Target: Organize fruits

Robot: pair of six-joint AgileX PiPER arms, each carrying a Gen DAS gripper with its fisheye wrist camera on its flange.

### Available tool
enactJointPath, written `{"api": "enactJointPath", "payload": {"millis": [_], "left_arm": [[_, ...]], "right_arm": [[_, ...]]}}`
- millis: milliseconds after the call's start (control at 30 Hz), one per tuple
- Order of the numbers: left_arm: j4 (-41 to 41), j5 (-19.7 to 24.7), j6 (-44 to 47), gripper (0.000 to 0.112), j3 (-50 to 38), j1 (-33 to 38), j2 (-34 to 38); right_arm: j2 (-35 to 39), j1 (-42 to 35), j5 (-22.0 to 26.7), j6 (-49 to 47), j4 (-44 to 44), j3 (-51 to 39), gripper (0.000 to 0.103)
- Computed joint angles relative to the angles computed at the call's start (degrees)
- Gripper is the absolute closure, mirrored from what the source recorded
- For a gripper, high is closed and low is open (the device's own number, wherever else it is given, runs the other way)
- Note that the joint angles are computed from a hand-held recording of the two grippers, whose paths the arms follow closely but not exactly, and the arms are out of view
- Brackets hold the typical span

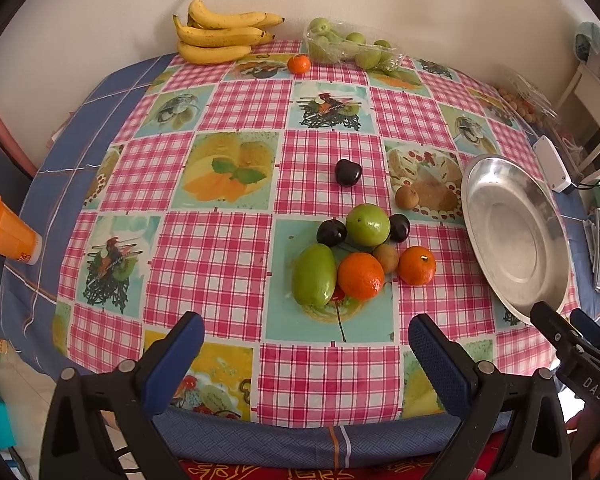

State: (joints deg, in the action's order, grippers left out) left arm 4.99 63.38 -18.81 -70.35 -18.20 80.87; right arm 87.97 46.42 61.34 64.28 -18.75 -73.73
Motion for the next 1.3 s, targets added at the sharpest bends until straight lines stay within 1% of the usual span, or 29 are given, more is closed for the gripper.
{"api": "enactJointPath", "payload": {"millis": [867, 1300], "left_arm": [[-1.4, 0.5, 1.3, 0.009, -0.3, 1.2, 0.6], [-0.8, 1.1, 0.0, 0.009, -0.5, 1.4, 1.1]], "right_arm": [[0.3, 0.4, 0.0, 0.1, -0.1, -0.1, 0.004], [0.0, 0.4, -0.6, 0.2, 0.0, 0.2, 0.004]]}}
